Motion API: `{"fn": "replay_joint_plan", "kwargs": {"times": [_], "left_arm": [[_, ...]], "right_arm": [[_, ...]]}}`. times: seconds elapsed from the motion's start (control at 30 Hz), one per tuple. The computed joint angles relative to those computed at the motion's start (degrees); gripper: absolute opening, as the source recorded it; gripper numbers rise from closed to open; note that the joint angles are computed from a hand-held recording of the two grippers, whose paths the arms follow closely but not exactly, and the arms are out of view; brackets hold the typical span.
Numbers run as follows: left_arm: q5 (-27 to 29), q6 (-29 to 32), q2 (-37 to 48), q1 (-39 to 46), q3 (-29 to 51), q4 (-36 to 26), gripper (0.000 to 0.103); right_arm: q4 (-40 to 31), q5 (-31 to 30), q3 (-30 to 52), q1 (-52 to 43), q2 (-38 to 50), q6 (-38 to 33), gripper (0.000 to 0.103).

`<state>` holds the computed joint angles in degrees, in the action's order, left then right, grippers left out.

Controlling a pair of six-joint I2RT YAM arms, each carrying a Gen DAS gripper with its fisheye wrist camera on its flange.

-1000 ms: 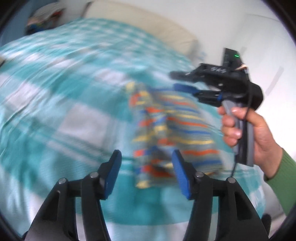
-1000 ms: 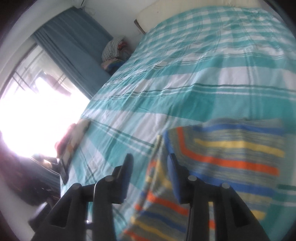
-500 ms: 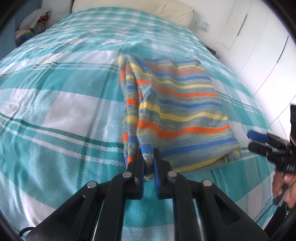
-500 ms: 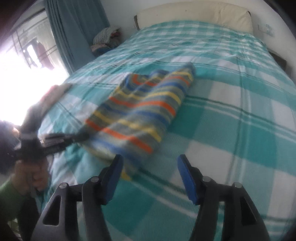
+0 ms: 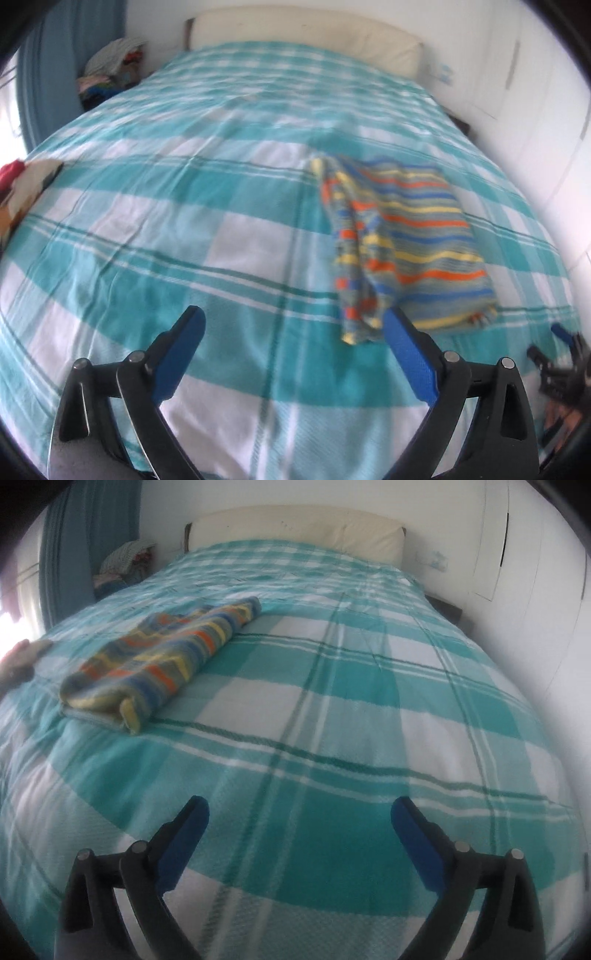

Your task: Fold small clothes

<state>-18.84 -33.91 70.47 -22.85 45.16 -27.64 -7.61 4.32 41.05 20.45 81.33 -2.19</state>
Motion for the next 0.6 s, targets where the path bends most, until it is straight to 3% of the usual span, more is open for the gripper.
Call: {"fn": "replay_joint_plan", "kwargs": {"times": [0.1, 0.2, 0.6], "left_arm": [[-0.12, -1.24, 4.18, 3.74, -3.06, 5.13, 0.097], [2.46, -3.35, 7.82, 6.93, -5.69, 8.14, 0.097], [-4.8, -3.86, 15.63, 2.17, 0.94, 1.86, 0.102]], "right_arm": [[4.67, -1.43, -1.87, -1.0, 3.41, 1.48, 0.103], [4.91, -4.03, -1.14, -2.63, 4.56, 1.94, 0.103], [6.72, -2.96, -2.56, -1.75, 3.78, 2.22, 0.103]]}}
